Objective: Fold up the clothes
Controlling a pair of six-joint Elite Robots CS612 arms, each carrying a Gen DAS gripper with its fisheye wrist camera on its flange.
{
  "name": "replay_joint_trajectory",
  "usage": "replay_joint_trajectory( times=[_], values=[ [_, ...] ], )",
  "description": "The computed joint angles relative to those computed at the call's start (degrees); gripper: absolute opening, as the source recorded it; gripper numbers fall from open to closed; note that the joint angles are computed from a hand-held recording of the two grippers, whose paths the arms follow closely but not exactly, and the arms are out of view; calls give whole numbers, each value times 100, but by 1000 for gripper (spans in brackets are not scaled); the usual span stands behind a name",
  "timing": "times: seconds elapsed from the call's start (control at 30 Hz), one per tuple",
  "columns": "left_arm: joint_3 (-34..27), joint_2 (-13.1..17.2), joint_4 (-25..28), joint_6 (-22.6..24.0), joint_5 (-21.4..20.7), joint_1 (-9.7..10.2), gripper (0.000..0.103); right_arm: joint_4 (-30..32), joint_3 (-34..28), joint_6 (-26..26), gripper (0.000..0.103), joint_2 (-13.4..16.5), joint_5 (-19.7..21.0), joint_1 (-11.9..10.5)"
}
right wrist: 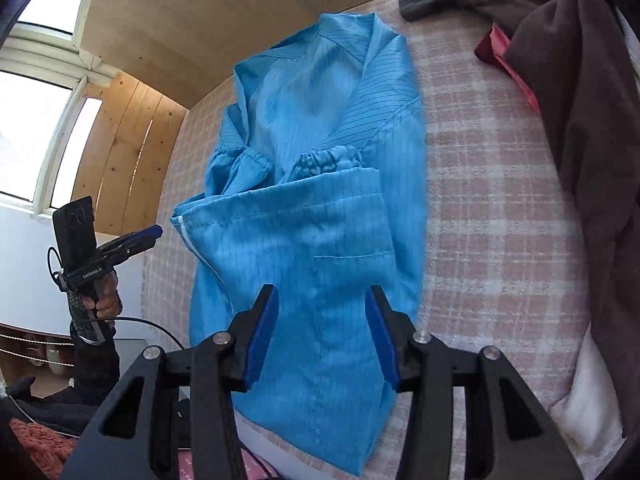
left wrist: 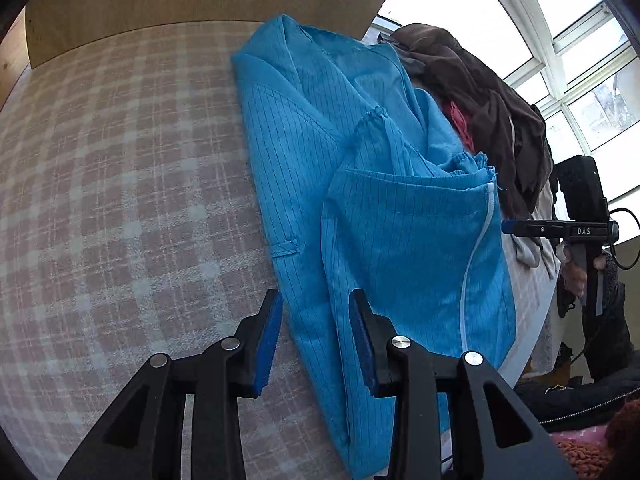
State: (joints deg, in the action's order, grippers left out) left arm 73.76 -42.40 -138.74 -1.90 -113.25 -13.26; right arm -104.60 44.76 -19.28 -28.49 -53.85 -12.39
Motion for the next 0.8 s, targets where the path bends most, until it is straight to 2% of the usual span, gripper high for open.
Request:
replay_joint_trajectory(
  times=[0.07, 0.2, 0.3, 0.4, 0.47, 0.6, 0.67, 0.8],
  values=[
    [-93, 77, 80, 157, 267, -88, 33, 143, -92, 61, 45, 83, -17, -20],
    [-225, 146, 290, 552, 561, -218, 33, 155, -306, -192, 45, 213, -371, 38],
    [-188, 115, 265, 691, 795, -270, 33, 328, -617, -292, 45, 382, -375, 122],
    [69, -59, -193, 474, 894, -271, 33, 361, -864, -380, 45, 521, -601, 215],
    [229, -175, -473, 634, 758, -265, 33, 415, -992, -414, 45, 591, -631, 240],
    [103, -107, -221, 1373, 689, -318, 33, 521, -1164, -401, 45, 685, -528, 251],
    [-122, 22, 137, 1567, 802, -356, 32, 535, -1172, -481, 45, 689, -501, 232],
    [-394, 180, 530, 1893, 810, -380, 32, 347, -1027, -742, 45, 599, -617, 234]
  ],
)
